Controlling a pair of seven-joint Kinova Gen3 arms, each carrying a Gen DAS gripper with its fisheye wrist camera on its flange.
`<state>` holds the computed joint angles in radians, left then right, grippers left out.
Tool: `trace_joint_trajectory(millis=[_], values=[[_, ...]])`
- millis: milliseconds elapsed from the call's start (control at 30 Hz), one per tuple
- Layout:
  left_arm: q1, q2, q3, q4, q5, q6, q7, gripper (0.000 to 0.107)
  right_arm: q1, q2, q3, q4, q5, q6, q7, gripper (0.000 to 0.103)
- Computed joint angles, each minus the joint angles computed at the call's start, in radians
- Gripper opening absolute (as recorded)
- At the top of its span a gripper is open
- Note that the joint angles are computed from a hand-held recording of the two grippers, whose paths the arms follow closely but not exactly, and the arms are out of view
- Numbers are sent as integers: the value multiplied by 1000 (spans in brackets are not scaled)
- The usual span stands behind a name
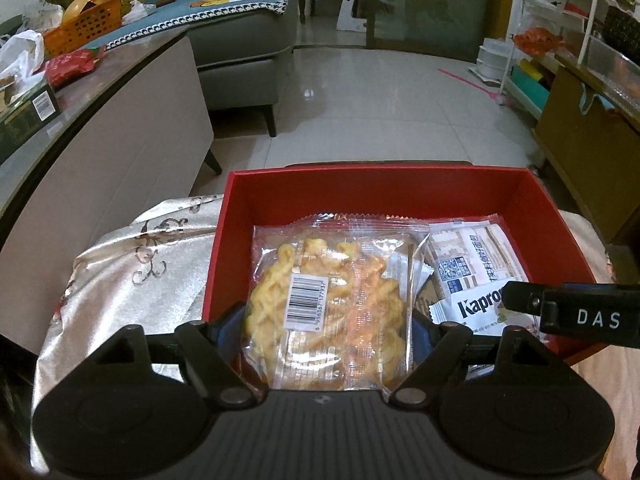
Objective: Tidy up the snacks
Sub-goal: 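Lower both snacks into the red box and open both tools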
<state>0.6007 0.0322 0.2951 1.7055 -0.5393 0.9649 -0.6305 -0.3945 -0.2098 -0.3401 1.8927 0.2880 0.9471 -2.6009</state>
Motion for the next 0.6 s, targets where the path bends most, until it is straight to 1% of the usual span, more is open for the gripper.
trace_joint_trajectory(millis=[167,233,467,600], values=[[24,-19,17,16,-104,-5,87,74,3,-11,-8,-7,12,6,-13,73],[18,-28,19,18,-102,-16,86,76,4,-15,-8,-9,11,4,-12,73],[13,-25,31,12,-99,0,62,76,4,-23,-25,-15,19,11,-17,75],[13,-40,35,19,-101,5,51,76,3,-30,-34,-23,22,19,-22,77]])
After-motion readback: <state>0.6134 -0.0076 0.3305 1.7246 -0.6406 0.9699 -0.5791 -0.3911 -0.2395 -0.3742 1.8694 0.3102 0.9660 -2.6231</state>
